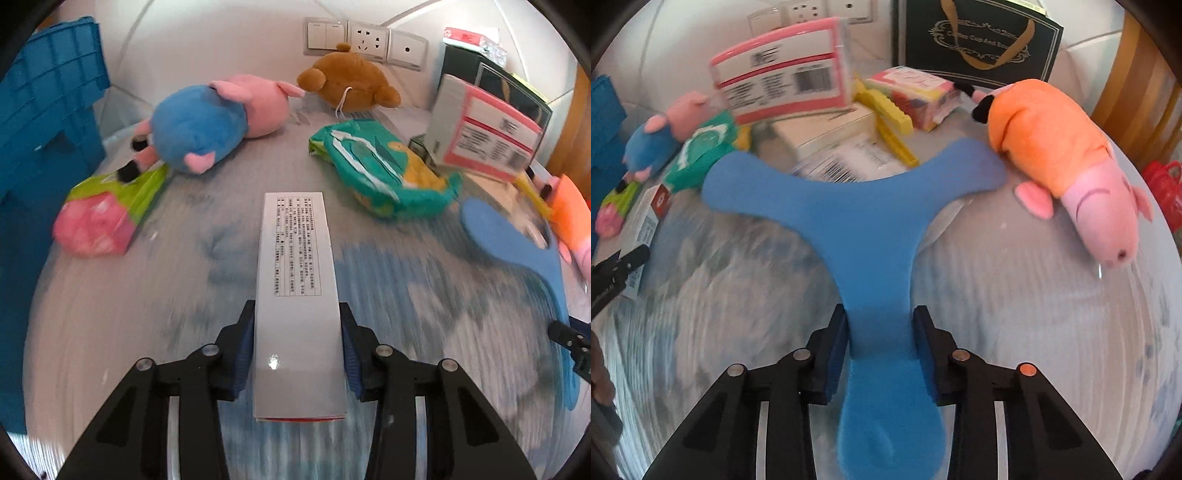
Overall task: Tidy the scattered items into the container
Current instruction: 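Grasp the white box with left tool while right tool grasps blue boomerang, then lift and carry the white box and blue boomerang toward the crate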
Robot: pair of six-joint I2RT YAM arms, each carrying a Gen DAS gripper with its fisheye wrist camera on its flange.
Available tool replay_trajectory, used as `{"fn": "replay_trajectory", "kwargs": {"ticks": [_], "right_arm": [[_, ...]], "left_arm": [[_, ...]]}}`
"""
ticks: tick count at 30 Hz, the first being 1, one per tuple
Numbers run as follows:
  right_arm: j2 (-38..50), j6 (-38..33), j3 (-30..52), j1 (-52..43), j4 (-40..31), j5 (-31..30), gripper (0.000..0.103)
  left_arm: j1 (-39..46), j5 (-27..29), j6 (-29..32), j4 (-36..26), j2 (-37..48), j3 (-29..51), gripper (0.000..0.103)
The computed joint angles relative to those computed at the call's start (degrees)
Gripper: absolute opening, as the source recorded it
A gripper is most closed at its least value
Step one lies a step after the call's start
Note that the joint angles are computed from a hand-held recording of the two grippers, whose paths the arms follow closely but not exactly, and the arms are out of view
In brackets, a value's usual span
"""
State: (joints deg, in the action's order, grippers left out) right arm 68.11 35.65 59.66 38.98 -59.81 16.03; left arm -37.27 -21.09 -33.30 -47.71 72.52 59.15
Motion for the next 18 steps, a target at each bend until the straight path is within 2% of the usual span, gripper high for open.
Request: {"fn": "replay_trajectory", "kwargs": {"ticks": [7, 9, 14, 18], "right_arm": [[-1.0, 14.4, 3.4, 17.1, -7.2, 8.3, 0.033], [-0.1, 12.9, 6.3, 16.8, -8.6, 9.4, 0.032], [-1.4, 16.5, 11.6, 22.5, -16.3, 14.1, 0.032], [1.9, 19.0, 19.6, 28.0, -22.4, 18.8, 0.032]], "left_arm": [[-13.1, -6.2, -12.4, -11.7, -6.1, 0.0, 0.041], [-15.5, -7.3, -15.0, -15.1, -7.3, 1.5, 0.041], [-19.8, -11.6, -19.1, -22.9, -9.0, 7.2, 0.041], [-24.5, -16.4, -24.7, -31.3, -9.3, 14.1, 0.041]]}}
